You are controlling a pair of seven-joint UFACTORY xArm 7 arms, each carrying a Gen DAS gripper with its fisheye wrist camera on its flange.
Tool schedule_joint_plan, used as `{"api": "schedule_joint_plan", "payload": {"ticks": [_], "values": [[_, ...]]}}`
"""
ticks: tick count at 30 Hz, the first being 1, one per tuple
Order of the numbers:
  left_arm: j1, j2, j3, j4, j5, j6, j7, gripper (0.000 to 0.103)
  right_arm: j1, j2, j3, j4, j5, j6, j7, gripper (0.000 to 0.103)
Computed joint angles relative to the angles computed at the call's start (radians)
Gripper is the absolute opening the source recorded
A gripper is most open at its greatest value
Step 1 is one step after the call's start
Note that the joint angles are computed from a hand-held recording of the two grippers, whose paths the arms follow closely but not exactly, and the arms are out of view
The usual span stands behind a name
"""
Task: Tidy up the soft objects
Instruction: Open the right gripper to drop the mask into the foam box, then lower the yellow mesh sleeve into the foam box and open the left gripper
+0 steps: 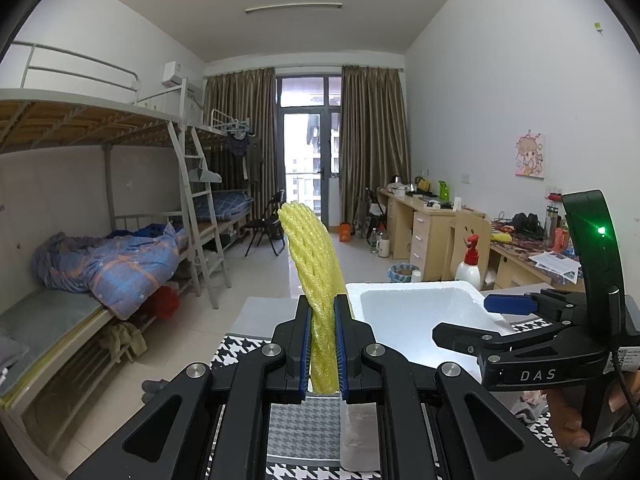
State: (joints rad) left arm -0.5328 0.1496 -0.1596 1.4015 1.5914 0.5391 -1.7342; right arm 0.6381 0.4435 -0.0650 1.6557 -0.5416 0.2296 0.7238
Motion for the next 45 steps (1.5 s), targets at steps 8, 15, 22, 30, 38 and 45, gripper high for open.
{"api": "schedule_joint_plan", "payload": {"ticks": [8,15,22,30,38,45], "values": [[0.007,-0.004,0.000,0.000,0.024,-0.028,-0.006,0.011,0.026,-0.056,-0.053,-0.075,-0.071,-0.048,0.096,0.092],[0.010,-0.006,-0.001,0.003,0.036,-0.056,-0.008,0.011,0.026,-0.105,-0.076,-0.135,-0.173,-0.073,0.202,0.092],[0.004,0.019,0.000,0.039,-0.005,-0.085,0.068,0.011,0.012,-0.151,-0.085,-0.188,-0.302,-0.102,0.342,0.092],[-0.006,0.051,0.020,0.076,-0.040,-0.141,0.125,0.011,-0.038,-0.196,-0.049,-0.228,-0.442,-0.092,0.484,0.093],[-0.030,0.083,0.040,0.113,-0.124,-0.171,0.212,0.011,-0.094,-0.238,0.006,-0.263,-0.579,-0.070,0.615,0.093],[-0.058,0.125,0.069,0.160,-0.226,-0.191,0.319,0.011,-0.153,-0.287,0.059,-0.308,-0.706,-0.047,0.741,0.093]]}}
